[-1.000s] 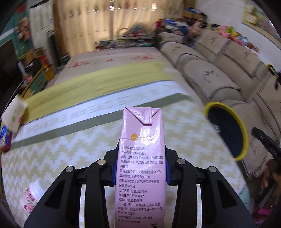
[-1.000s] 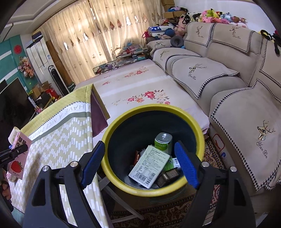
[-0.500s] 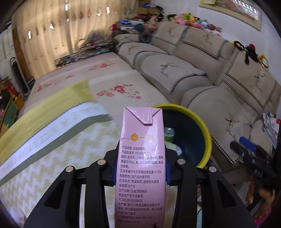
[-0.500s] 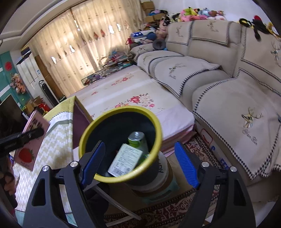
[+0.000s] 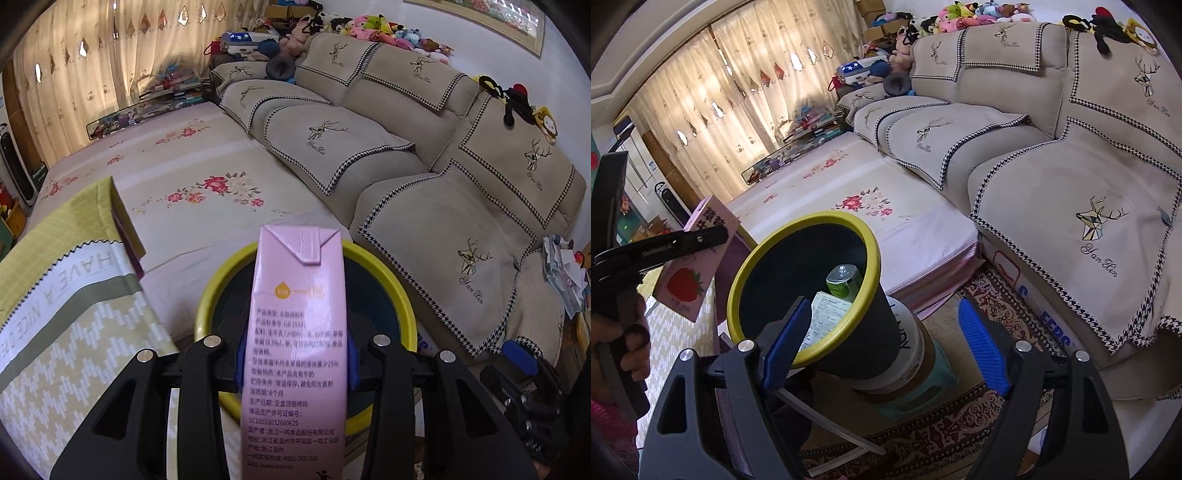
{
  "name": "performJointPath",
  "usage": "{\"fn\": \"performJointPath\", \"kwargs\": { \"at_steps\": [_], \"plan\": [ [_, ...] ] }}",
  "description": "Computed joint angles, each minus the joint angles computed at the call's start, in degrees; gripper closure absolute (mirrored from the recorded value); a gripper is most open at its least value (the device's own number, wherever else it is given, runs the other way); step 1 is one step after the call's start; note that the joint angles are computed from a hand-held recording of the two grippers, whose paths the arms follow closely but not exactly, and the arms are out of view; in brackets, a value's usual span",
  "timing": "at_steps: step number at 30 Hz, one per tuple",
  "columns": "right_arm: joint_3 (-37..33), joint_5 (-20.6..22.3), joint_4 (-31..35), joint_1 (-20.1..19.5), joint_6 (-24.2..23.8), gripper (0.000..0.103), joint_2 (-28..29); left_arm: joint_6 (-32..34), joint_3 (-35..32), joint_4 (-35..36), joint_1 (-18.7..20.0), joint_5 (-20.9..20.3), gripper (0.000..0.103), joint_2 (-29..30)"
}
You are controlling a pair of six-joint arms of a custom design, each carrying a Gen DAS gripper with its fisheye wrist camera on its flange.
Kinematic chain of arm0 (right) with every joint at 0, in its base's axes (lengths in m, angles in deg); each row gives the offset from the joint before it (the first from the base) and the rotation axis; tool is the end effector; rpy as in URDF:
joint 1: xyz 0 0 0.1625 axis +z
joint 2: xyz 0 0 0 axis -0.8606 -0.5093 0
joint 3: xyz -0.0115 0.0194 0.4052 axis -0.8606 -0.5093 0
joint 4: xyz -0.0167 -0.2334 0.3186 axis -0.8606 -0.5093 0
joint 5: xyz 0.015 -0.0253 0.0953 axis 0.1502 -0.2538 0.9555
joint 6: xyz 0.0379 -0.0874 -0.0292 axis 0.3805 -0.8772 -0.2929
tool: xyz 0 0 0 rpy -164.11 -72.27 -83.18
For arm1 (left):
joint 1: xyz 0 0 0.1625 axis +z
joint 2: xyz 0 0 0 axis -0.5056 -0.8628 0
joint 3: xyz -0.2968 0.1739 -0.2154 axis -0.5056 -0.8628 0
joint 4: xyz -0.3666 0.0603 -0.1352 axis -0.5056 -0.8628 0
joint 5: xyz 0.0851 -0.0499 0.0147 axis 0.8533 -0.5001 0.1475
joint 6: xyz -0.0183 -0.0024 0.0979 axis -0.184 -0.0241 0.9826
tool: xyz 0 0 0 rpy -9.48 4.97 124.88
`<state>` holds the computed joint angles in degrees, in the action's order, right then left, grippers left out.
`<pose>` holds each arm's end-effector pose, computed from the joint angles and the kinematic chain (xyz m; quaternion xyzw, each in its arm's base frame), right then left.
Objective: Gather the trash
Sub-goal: 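Carry the pink carton into the bin and open the left gripper, then grasp the white supplement bottle with the right gripper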
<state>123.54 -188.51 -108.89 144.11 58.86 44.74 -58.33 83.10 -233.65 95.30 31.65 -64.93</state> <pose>0.0427 -0.6993 0.1708 0.0943 -0.9029 0.3573 0.2197 -0.1423 -0.7643 0.1217 0.1792 0.9045 -0.2682 0.2791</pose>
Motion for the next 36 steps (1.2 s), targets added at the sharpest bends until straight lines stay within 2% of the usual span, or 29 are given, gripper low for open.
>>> {"fn": "performJointPath", "kwargs": {
  "at_steps": [1,3,7,10,13,20,22,27,31,36],
  "plan": [
    [0.0,0.0,0.2,0.0,0.0,0.025,0.0,0.1,-0.6,-0.3,0.1,0.1,0.043,0.4],
    [0.1,-0.2,0.2,0.2,0.1,0.025,0.1,1.0,-0.2,-3.3,0.0,1.0,0.03,0.6],
    [0.3,-0.1,0.4,0.4,0.1,0.025,0.2,1.1,3.8,-6.2,-0.3,0.2,0.026,-2.5],
    [0.4,0.1,0.5,0.6,0.0,0.025,0.4,1.3,10.3,-10.9,-0.8,0.0,0.019,-7.5],
    [0.5,0.5,0.9,0.8,0.1,0.025,0.8,1.8,19.0,-17.8,-1.9,1.0,0.013,-13.7],
    [1.3,1.3,1.6,2.3,-1.1,0.025,1.5,0.2,39.3,-30.9,-4.5,4.5,0.007,-30.3],
    [1.4,1.4,1.9,3.0,-1.7,0.025,1.9,-0.3,44.0,-33.7,-5.3,6.6,0.005,-34.5],
    [1.4,2.1,3.4,5.3,-3.0,0.025,3.4,-0.1,55.9,-42.1,-8.4,16.6,0.005,-45.7],
    [1.0,3.2,5.4,7.9,-4.0,0.025,5.4,-3.8,62.6,-40.5,-9.2,22.8,0.005,-55.7],
    [0.7,5.1,8.5,12.6,-6.8,0.025,8.8,-5.9,69.5,-39.5,-10.9,32.8,0.005,-68.9]
  ]
}}
